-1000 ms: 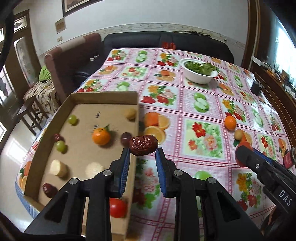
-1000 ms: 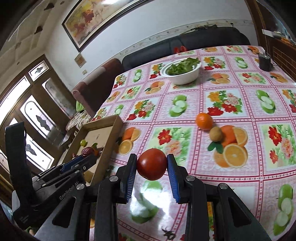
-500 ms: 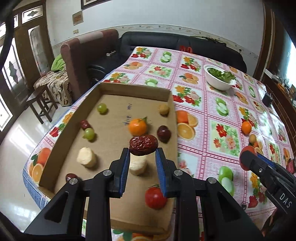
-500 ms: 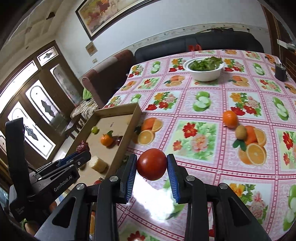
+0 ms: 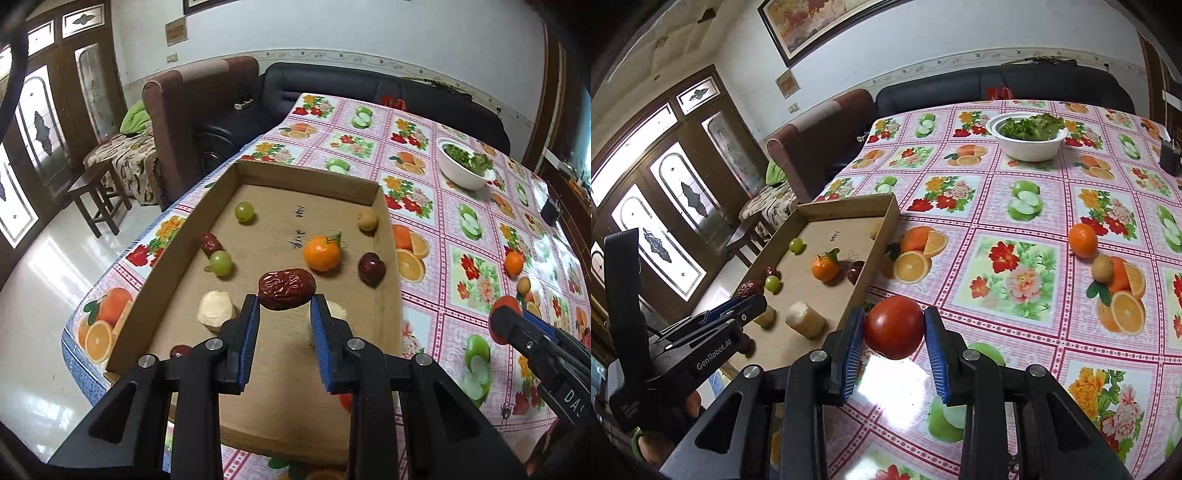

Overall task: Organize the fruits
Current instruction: 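Carry the date and tomato over the cardboard tray with both tools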

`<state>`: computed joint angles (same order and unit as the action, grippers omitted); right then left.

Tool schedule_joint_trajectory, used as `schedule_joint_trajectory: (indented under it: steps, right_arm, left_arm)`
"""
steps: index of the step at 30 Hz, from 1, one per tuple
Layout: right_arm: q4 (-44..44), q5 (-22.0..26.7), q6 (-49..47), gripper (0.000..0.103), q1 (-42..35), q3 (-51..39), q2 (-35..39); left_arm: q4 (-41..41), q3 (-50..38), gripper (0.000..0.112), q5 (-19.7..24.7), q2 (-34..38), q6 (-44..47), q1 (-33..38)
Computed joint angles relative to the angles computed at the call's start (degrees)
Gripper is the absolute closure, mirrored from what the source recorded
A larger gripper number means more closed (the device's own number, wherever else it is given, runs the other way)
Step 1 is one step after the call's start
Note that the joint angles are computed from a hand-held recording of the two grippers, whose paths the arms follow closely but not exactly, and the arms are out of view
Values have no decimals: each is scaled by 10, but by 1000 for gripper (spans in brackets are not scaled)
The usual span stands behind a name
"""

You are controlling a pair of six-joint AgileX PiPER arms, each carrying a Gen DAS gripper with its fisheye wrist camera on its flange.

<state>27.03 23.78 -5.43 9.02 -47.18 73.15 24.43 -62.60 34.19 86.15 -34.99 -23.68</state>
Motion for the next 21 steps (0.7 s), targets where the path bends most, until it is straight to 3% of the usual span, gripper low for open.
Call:
schedule_joint_trajectory:
  steps: [11,21]
  right_arm:
    - [-20,-2,11,70,26,-58,61]
    - [-49,25,27,70,67,-211,189]
  left_arm:
    - [-80,-27,86,-2,24,85,73]
    - [-142,-121,86,22,93,158,114]
